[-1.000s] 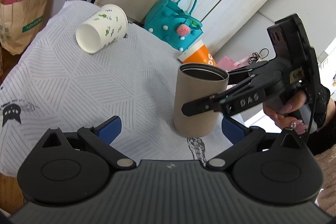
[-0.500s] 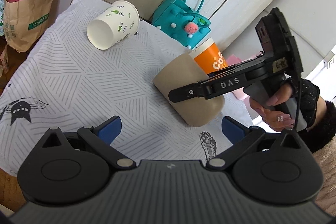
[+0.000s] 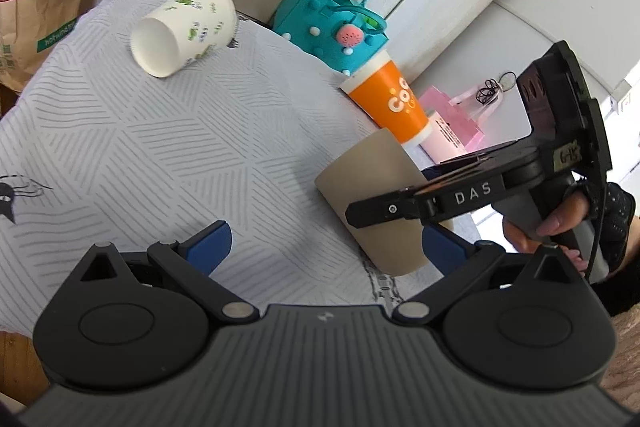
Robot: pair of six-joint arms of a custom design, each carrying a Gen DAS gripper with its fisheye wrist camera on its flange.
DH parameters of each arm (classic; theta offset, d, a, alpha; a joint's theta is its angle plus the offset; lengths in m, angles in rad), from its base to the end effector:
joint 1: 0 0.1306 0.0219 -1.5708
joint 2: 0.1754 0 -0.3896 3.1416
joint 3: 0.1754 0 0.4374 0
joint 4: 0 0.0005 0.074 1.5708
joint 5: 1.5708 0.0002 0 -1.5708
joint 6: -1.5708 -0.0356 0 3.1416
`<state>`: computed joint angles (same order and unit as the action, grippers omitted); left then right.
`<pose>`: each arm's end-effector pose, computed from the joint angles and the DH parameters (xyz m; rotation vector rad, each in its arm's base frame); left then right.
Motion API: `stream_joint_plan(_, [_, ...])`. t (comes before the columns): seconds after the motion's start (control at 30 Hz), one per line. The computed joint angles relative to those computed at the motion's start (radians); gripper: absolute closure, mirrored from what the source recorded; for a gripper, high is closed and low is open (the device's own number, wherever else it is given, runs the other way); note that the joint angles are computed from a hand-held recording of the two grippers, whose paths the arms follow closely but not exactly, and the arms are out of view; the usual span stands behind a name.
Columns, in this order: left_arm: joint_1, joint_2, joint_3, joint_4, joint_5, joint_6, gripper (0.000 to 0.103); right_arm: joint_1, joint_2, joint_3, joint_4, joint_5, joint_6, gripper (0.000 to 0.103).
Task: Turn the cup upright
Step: 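Lift and rotate the beige tumbler with the right gripper, opening end up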
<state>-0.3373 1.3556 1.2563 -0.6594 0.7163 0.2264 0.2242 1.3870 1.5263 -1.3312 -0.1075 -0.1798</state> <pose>0.4778 -0.1929 0.4070 0.5022 2.2994 -1.1133 0.4790 0.1126 0.4792 -0.0904 2.7796 0.2535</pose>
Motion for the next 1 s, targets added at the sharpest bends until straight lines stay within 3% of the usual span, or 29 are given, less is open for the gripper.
stream_joint_plan(0.17, [-0.031, -0.004, 0.008, 0.000, -0.044, -0.011, 0.000, -0.019, -0.075, -0.046, 0.052, 0.014, 0.037, 0.018])
stream_joint_plan(0.4, [-0.055, 0.049, 0.051, -0.022, 0.012, 0.069, 0.000, -0.087, -0.146, -0.091, 0.108, -0.103, 0.082, 0.014])
stream_joint_plan(0.53, [-0.095, 0.065, 0.066, -0.020, -0.072, 0.138, 0.001, -0.093, -0.141, -0.107, 0.114, -0.078, 0.117, 0.014])
stream_joint_plan(0.67, [-0.110, 0.076, 0.056, 0.055, -0.056, 0.230, 0.002, -0.136, -0.154, -0.131, 0.151, -0.154, 0.083, 0.014])
stream_joint_plan(0.8, [-0.114, 0.068, 0.030, 0.120, -0.086, 0.296, 0.005, -0.205, -0.186, -0.176, 0.203, -0.297, -0.046, 0.014])
stream_joint_plan(0.93, [-0.093, 0.087, 0.033, 0.128, -0.024, 0.372, 0.012, -0.227, -0.214, -0.202, 0.214, -0.313, 0.031, 0.014])
stream_joint_plan(1.0, [-0.088, 0.099, 0.036, 0.136, 0.001, 0.412, 0.017, -0.243, -0.209, -0.204, 0.198, -0.393, 0.096, 0.014])
